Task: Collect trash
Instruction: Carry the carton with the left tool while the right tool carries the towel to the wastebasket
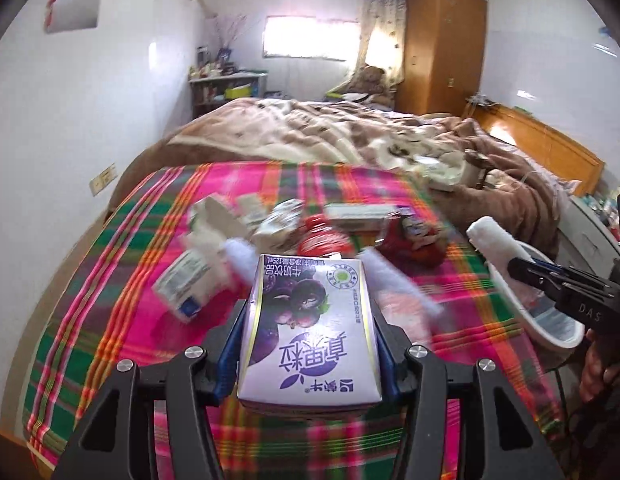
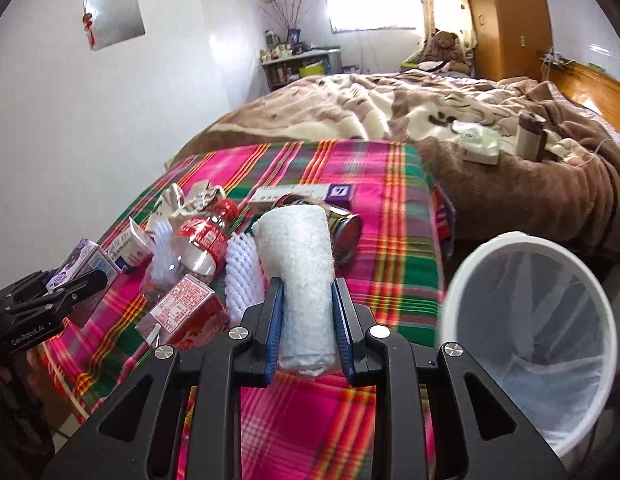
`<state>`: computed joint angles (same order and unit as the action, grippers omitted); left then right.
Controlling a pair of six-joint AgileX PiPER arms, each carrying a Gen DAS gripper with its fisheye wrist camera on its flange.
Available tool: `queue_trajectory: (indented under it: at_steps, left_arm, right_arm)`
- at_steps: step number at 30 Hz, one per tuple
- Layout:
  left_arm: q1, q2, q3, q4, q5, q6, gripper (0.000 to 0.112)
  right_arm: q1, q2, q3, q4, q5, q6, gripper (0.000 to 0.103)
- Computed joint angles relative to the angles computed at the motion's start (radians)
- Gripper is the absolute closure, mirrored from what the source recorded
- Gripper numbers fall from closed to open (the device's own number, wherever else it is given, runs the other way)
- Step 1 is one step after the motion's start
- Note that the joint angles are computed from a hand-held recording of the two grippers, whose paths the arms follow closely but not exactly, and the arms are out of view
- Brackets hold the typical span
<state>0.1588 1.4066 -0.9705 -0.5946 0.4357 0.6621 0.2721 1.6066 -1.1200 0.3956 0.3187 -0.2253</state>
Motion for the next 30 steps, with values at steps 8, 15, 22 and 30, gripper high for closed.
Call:
queue_trajectory:
  at_steps: [8, 15, 22, 30]
  left_arm:
    - [-0.183, -0.017, -0.034, 0.106, -0.015, -0.162, 0.057]
    - [-0.353, 0.022, -0.09, 0.215, -0.044, -0.311, 0.057]
    - [-0.483, 0.111, -0.183, 0.281, -0.054, -0.406, 0.057]
    - [-0.583, 0.233, -0.297, 0.298, -0.057, -0.452, 0.057]
  right_arm:
    - [-0.08, -0.116, 0.089, -0.057, -0.031, 0.057, 0.078]
    - [-0.182, -0.18, 0.14, -0.024, -0.037, 0.029, 0.078]
    - [-0.266, -0.186, 0.17, -0.066, -0.047, 0.068, 0.078]
    - [-0.328, -0.148, 0.163, -0.177, -0.033, 0.162, 0.078]
